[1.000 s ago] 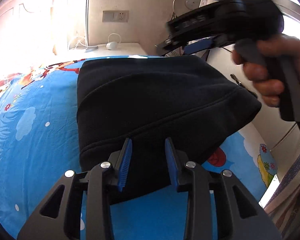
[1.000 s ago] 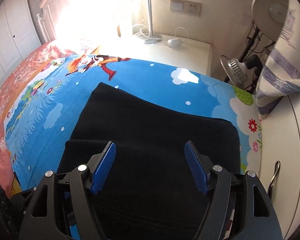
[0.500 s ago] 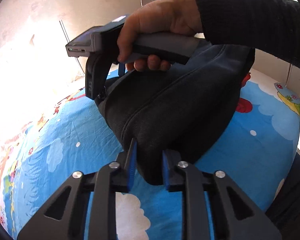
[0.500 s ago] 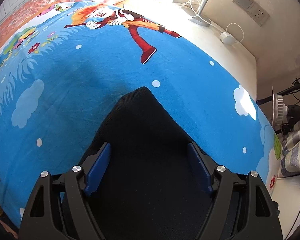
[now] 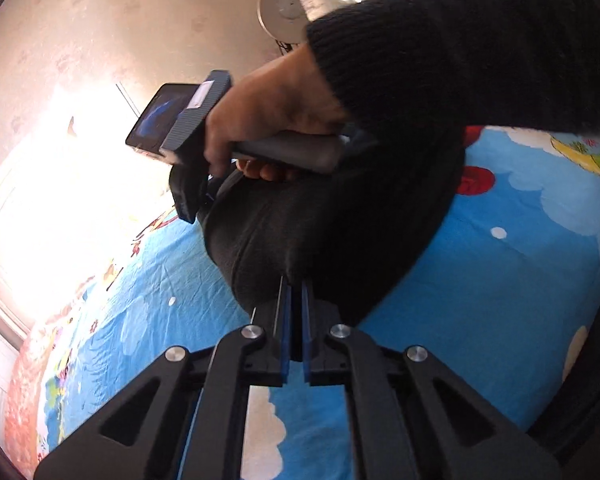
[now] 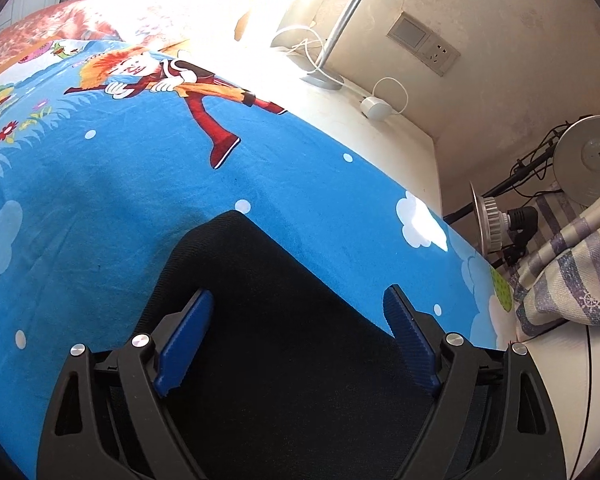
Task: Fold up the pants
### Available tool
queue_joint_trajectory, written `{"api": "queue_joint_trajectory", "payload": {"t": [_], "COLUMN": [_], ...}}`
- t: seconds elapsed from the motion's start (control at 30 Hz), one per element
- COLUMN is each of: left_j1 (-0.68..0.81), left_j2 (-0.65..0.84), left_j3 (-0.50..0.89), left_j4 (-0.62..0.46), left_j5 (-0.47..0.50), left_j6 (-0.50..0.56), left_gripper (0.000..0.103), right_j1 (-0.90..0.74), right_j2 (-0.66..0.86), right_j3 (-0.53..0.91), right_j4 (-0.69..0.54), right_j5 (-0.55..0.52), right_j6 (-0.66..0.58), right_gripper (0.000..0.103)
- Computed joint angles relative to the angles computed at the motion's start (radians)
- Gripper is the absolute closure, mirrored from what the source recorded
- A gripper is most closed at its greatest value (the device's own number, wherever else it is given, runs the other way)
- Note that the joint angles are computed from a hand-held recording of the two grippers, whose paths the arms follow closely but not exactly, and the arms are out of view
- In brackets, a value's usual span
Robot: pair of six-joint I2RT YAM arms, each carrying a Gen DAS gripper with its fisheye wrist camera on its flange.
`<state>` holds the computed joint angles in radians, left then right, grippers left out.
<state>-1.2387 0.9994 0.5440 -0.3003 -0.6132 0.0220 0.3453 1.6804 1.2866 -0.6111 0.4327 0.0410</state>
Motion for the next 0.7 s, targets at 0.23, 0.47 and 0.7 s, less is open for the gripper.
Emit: {"api": "queue_joint_trajectory", "payload": {"t": [0.23,0.47,0.7], "left_j1": [0.050,-0.063,-0.049], "left_j2": [-0.036,0.027,0.068], "left_j3": [-0.022,0.050,0.028], "left_j4": [-0.050,-0.089,-0.095], "left_j5": [0.047,-0.072,-0.031], "left_j6": [0.039,0.047,-0.048], "left_gripper": [0.049,0.090,0.078], "right_j1": [0.068,0.118,0.110], "right_j2": [0.065,0.152,0.014], "right_j3": [0.226,0.171,-0.043], "right_j4": [-0.337,-0.178,0.114], "right_j5": [-0.111,0.086,0.124], "right_j6": [-0.145,-0.164,-0.108], "right_gripper": [0.024,0.023,0.021]}}
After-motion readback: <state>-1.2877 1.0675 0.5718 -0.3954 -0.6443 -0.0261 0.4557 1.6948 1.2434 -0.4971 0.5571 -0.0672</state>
